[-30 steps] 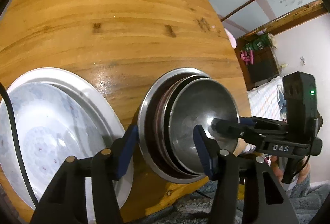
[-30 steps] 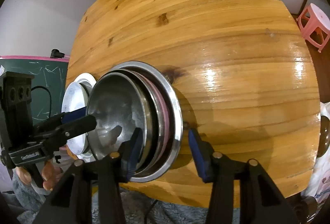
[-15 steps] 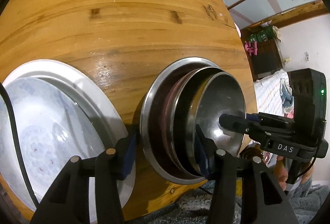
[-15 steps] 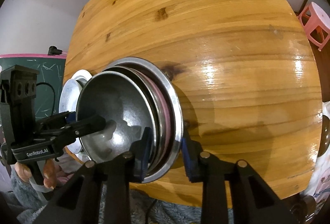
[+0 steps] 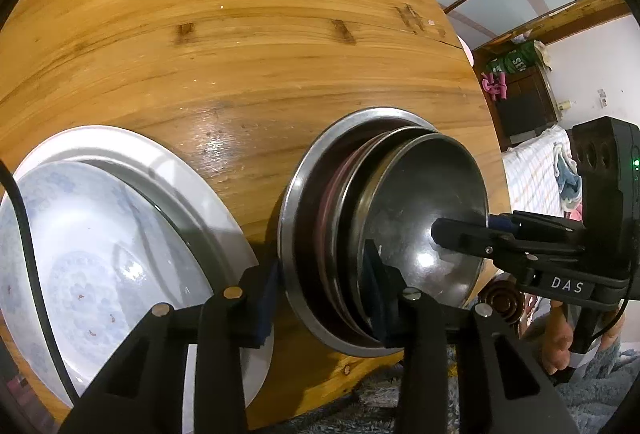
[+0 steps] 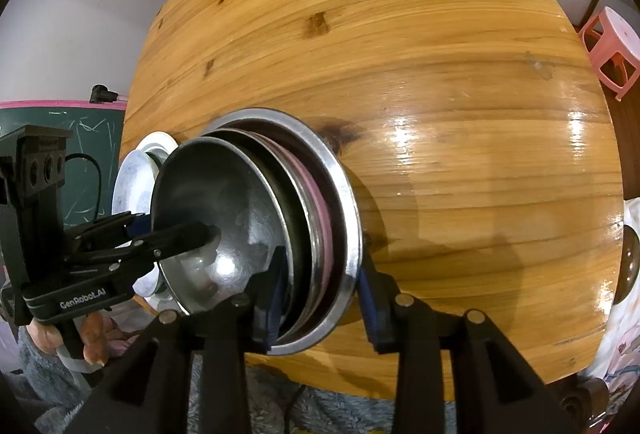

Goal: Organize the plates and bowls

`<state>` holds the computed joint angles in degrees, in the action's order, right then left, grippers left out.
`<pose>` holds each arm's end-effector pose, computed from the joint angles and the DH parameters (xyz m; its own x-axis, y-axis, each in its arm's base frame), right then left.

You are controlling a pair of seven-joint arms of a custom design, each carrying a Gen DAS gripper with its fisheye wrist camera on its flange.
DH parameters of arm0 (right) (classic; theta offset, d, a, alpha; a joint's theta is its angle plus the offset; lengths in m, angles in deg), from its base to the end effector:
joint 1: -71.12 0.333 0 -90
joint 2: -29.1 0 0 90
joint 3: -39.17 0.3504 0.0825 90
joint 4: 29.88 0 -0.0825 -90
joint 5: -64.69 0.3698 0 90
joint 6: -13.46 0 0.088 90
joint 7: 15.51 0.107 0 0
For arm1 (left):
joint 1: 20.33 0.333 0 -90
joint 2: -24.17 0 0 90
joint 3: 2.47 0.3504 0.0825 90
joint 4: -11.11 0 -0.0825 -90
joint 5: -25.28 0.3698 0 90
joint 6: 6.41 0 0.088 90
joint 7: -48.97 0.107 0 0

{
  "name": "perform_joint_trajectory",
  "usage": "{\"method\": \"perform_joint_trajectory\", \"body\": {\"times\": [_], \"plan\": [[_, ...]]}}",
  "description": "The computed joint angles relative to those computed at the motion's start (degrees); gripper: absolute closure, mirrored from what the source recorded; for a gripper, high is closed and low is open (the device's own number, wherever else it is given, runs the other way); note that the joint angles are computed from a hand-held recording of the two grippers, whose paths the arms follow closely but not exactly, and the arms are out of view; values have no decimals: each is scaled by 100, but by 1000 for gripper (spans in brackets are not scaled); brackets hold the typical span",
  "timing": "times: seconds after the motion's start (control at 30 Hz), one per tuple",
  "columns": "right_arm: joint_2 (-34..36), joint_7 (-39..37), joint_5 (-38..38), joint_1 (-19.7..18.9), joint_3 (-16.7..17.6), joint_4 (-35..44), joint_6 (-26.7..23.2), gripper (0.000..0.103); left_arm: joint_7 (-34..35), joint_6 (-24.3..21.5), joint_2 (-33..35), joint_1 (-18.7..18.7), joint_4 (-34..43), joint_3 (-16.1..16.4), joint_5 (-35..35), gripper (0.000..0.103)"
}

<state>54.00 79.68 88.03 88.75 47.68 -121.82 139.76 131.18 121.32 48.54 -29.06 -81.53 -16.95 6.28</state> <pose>0.6248 0.3039 0.4377 0.1336 -0.8981 -0.4191 -0.9909 -0.1135 -0.0727 0.6428 -0.2576 0.4452 -0.0725 -0.9118 0.4041 -0.9950 0.0381 -0.0925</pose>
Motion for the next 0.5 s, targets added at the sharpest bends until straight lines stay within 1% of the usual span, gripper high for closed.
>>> {"method": "perform_joint_trajectory", "body": {"times": [0.13,0.27,0.5], "plan": [[16,37,-28,9,-8,50,-57,70,-75,-231,38,20,106,25,28,69],[148,64,-142,16,-17,375,-408,70,-208,-568,104,-11,293,65,158,70],[314,156,-212,17,-33,890,-974,70,-229,-927,32,31,440,69,152,70]]}}
